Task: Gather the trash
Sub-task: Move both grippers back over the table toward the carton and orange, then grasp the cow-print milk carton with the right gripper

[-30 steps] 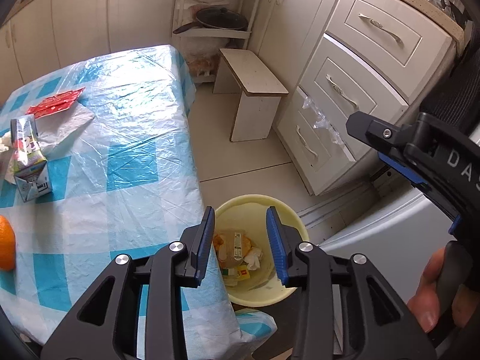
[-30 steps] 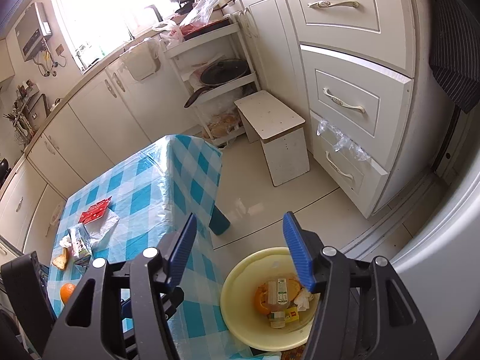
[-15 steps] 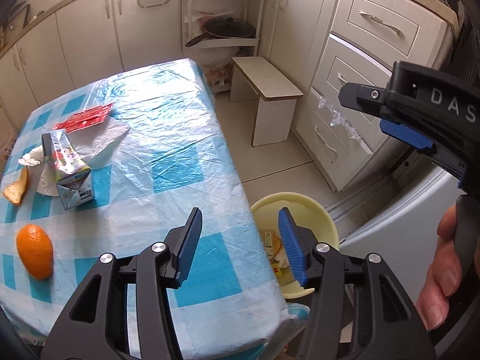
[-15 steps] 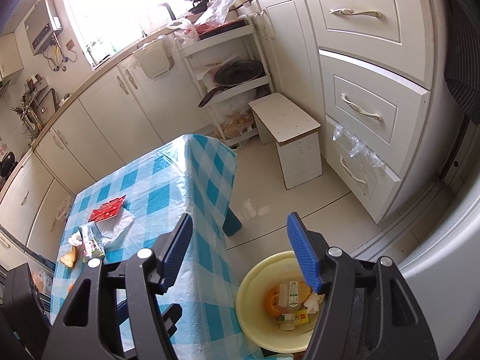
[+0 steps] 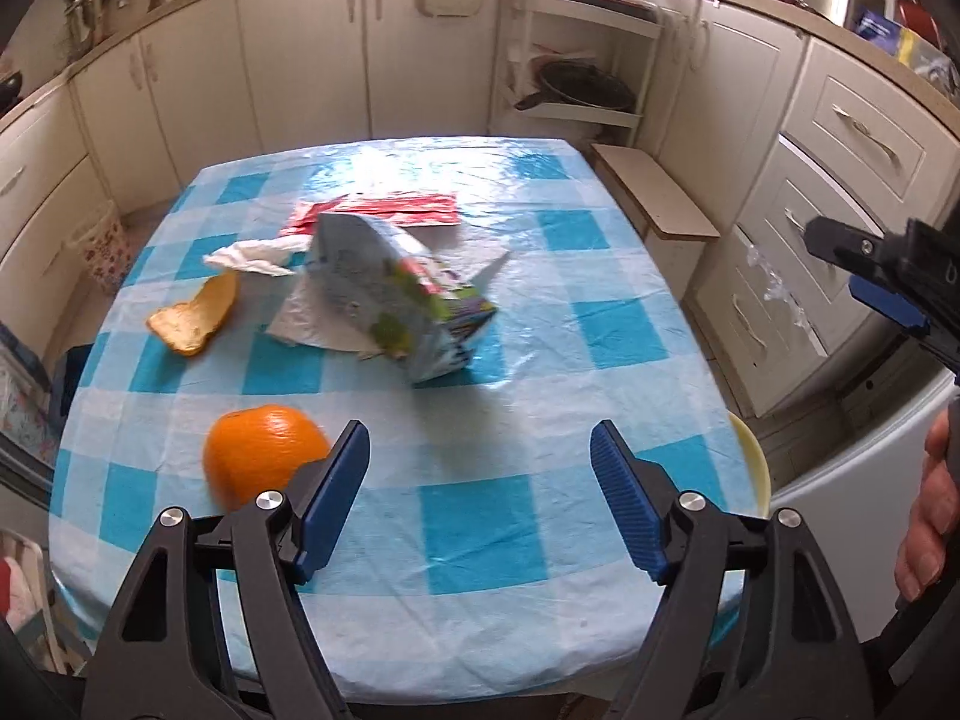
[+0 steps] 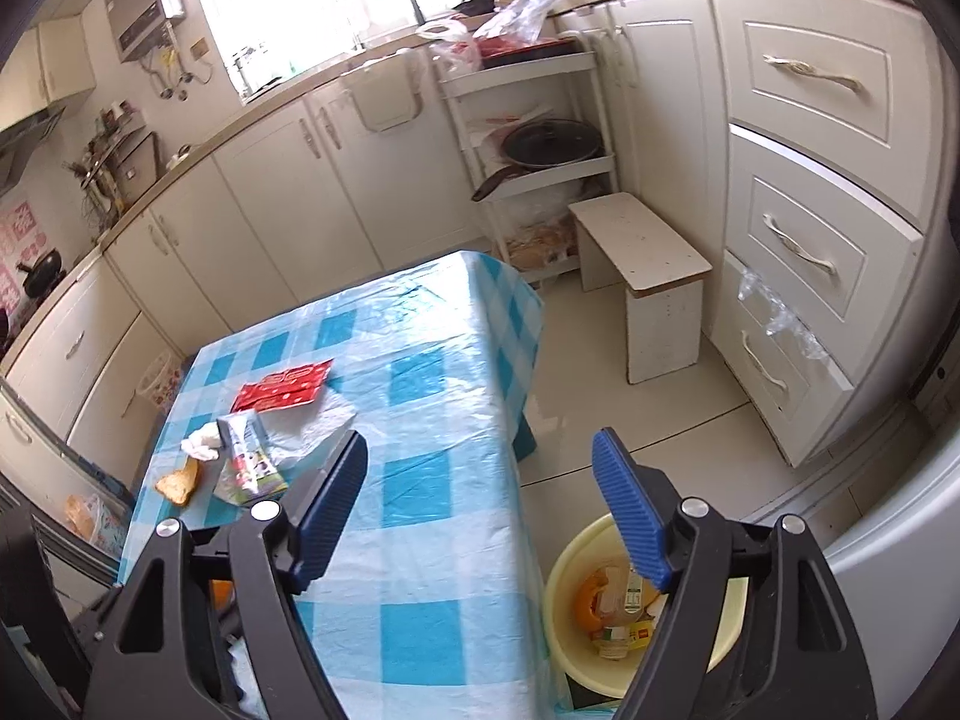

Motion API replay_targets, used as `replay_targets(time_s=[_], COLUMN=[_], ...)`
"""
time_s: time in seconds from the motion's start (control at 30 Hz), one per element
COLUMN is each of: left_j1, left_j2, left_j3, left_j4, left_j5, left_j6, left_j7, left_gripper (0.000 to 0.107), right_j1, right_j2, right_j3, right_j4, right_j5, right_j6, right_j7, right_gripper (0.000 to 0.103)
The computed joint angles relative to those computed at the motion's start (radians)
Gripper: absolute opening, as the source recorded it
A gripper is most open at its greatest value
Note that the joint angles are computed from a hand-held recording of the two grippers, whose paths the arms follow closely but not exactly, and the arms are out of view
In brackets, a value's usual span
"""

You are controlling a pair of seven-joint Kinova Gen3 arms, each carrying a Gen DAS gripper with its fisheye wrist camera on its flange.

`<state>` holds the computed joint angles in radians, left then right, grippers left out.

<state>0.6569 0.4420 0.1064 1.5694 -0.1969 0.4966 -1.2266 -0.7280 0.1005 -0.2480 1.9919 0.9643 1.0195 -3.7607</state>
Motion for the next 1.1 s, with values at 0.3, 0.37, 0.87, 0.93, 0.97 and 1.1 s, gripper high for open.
replay_targets(time_s=[0.3,0.37,0.87,0.93,0.97,1.1], left_j1=[-0.151,-0.182,-0.233,-0.231,-0.230,-0.225], left_j2=[0.026,0.041,0.090,0.092,0.094,0.104], left_j3=[0.001,0.020,0.023,0.021,0.019,0.016], left_j4=[-0.006,-0.019,-0.075,-0.079,-0.083,-0.096], left_j5=[0.092,0.120,0.186,0.186,0.186,0.183], left_j6=[0.037,0.058,0.136,0.139,0.141,0.146], left_j7=[-0.023,-0.047,-0.122,-0.124,-0.125,-0.129], left_gripper=[0.075,0.075,0.077,0.077,0.077,0.077], right_j1=[-0.002,-0.010,-0.045,-0.047,-0.047,-0.045], right_j2=[0.128,0.153,0.276,0.286,0.289,0.299], right_j3=[0.059,0.076,0.184,0.195,0.200,0.218], right_j4=[-0.124,-0.150,-0.296,-0.307,-0.310,-0.319], right_j5=[-0.033,-0.041,-0.143,-0.157,-0.164,-0.190], right_j6=[-0.089,-0.107,-0.209,-0.217,-0.221,-0.239], right_j7=[0.132,0.161,0.377,0.398,0.407,0.436], right_gripper=[0.076,0.076,0.077,0.077,0.077,0.077])
